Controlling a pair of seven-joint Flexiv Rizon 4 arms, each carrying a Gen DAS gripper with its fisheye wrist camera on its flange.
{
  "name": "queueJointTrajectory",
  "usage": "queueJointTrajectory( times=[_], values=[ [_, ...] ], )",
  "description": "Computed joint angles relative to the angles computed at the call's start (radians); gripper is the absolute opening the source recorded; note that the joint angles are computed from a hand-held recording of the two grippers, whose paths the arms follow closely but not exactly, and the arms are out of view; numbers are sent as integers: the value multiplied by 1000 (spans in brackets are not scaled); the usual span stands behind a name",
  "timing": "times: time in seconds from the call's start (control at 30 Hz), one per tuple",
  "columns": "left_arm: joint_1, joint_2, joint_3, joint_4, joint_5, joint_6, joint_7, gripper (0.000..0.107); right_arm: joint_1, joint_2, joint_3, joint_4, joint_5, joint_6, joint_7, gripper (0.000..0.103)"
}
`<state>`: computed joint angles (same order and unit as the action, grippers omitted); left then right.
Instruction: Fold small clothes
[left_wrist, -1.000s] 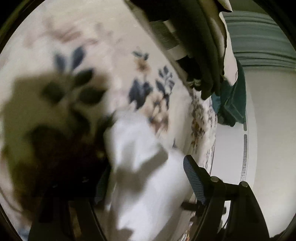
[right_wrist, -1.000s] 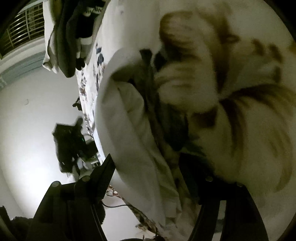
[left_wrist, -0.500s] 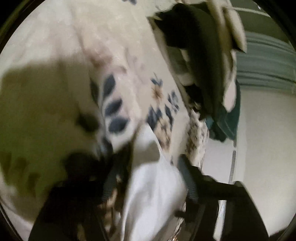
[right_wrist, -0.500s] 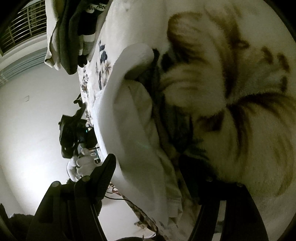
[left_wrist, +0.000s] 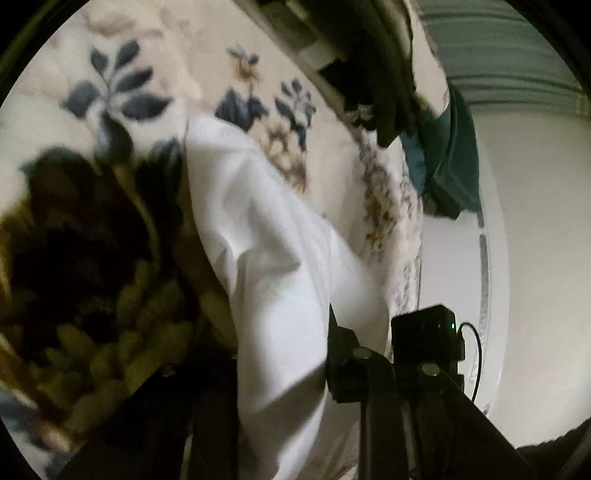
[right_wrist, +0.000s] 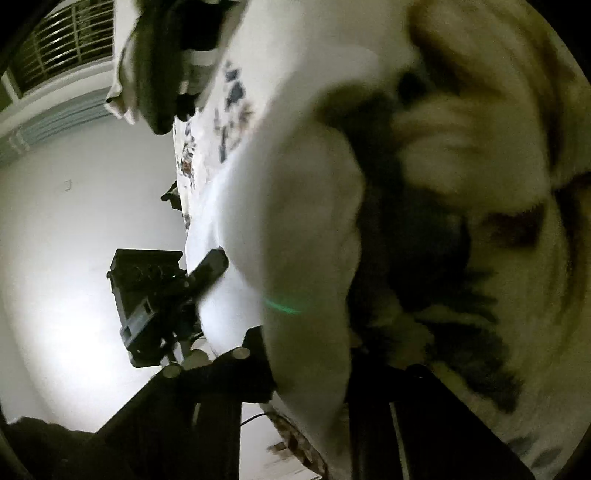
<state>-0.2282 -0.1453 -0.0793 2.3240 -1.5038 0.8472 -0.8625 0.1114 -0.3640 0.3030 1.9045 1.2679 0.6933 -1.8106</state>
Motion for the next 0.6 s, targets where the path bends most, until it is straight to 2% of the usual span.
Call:
queueJointTrajectory(
  times=[0.2, 0.37, 0.5, 0.6],
  values=[
    [52, 68, 36, -71, 177, -88, -105, 17, 33, 117, -19, -28, -102, 11, 136, 13],
    [95, 46, 33, -256, 286, -131, -179, 17, 69, 169, -55, -148, -240, -10, 270, 13],
    [142, -49, 14, -471, 345, -146, -219, 17, 98, 106, -79, -335, -352, -8, 359, 13],
    [191, -171, -15, -676, 393, -145, -243, 17, 110, -5, -88, -533, -446, -9, 406, 13]
  ],
)
